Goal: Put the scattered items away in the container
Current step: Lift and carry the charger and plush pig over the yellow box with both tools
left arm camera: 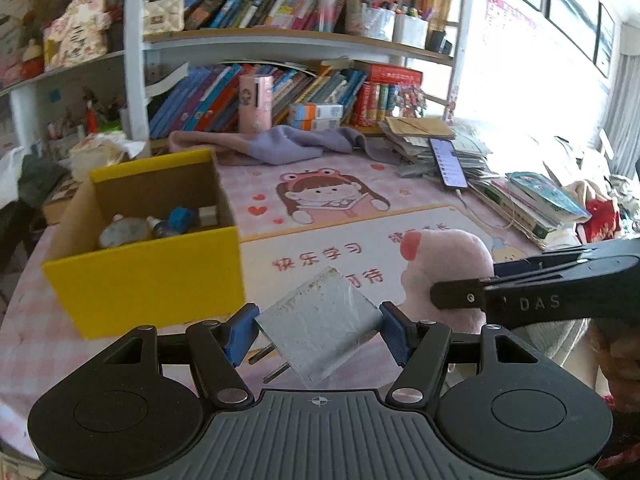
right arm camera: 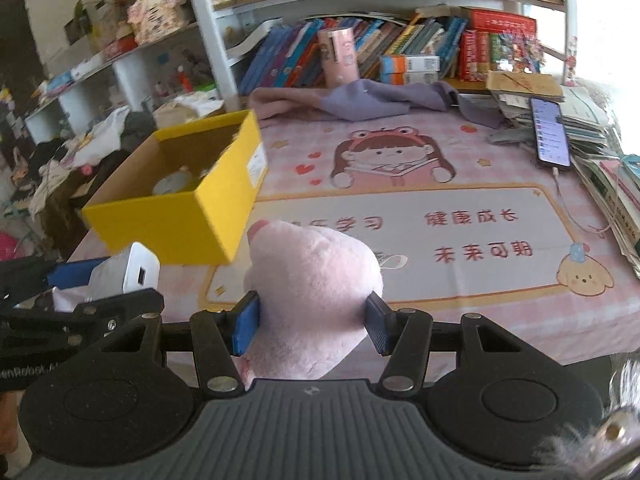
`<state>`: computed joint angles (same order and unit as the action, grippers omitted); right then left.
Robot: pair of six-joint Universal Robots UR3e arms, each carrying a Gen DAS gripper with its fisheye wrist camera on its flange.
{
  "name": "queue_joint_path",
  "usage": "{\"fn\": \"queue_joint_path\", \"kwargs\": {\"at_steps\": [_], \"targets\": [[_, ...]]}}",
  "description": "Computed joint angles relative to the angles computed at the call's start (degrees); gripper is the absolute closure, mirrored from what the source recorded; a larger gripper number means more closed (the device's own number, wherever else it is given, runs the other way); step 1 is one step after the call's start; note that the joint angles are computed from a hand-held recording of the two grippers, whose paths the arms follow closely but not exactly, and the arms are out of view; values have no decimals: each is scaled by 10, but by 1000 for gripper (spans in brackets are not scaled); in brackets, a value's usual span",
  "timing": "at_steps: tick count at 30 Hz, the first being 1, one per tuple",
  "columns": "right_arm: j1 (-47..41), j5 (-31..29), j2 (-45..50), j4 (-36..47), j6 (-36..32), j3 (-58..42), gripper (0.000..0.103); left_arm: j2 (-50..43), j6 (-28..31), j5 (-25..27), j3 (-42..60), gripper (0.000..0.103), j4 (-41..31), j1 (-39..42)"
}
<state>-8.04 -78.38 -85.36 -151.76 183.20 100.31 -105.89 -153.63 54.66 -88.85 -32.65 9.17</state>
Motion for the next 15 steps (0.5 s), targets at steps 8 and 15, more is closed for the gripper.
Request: {"fn": "queue_joint_path", "kwargs": {"at_steps": [8,15], "targets": [[56,-10,19,13,-8,-30,51,41,3,-18,-58,38,12,53],[100,-7,74,36,-22,-102,51,56,3,-21,-76,38,18,97]]}}
